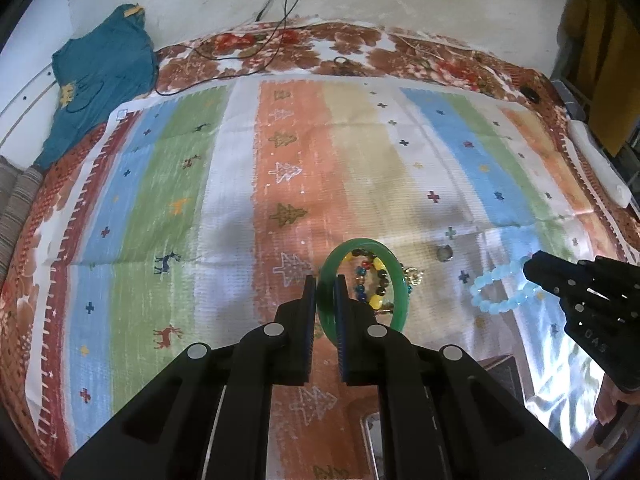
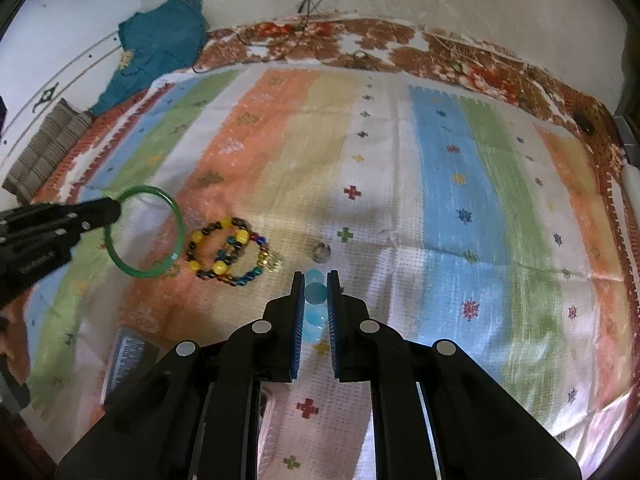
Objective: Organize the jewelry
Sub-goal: 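Lift both held bracelets and carry them over the silver tin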
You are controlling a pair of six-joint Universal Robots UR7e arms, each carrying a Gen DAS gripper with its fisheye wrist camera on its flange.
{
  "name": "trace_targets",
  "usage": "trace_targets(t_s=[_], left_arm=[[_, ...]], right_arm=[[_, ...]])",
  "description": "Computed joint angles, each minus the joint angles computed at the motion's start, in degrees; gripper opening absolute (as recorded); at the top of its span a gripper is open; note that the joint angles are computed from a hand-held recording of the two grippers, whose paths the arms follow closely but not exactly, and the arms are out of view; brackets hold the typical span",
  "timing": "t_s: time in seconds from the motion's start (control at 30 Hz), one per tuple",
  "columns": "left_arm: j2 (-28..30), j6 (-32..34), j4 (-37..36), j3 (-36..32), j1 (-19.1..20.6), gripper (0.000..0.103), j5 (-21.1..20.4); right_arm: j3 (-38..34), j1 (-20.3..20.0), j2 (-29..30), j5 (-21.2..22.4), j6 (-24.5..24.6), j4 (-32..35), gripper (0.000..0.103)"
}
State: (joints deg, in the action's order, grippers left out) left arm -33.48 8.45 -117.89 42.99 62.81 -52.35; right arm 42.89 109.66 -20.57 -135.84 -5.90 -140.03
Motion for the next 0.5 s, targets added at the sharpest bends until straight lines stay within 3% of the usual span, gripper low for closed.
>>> trace_targets(t_s=[0.5], left_arm=[[-4.5,3.0,-6.7,7.9,-1.3,0.008,-0.5]], right_arm=[[4.3,2.1,-1.9,0.4,-4.7,-7.9,0.012]])
